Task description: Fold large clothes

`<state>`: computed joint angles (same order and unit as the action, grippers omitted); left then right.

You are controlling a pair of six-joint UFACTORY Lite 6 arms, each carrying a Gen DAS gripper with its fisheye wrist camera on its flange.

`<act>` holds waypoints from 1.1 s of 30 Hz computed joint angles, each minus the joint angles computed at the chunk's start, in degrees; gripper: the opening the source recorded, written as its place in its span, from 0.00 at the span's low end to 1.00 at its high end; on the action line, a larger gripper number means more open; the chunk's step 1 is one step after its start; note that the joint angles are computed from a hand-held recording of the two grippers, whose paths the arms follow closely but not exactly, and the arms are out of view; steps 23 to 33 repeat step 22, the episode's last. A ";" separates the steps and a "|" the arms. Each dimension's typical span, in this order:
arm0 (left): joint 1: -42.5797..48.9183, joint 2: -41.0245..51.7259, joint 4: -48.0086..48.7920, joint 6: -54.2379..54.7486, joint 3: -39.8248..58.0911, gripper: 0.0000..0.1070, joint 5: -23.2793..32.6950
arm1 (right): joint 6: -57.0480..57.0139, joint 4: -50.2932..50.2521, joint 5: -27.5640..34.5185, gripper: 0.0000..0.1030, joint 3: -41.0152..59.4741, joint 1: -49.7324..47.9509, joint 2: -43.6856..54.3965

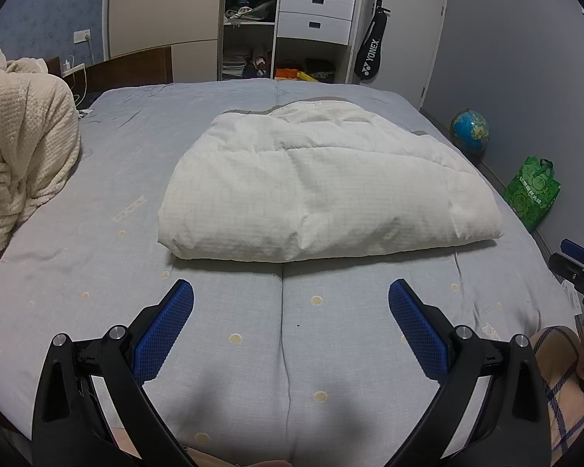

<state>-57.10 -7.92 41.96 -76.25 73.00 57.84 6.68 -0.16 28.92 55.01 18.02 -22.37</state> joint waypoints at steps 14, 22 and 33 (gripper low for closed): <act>0.48 -0.19 -0.72 0.97 -0.04 0.90 -1.34 | 0.13 -0.01 -0.06 0.93 -0.06 0.04 -0.03; 0.61 0.09 -1.02 1.40 0.13 0.90 -1.33 | 0.56 -0.50 0.08 0.93 -0.04 0.24 -0.14; 0.61 0.09 -1.02 1.40 0.13 0.90 -1.33 | 0.56 -0.50 0.08 0.93 -0.04 0.24 -0.14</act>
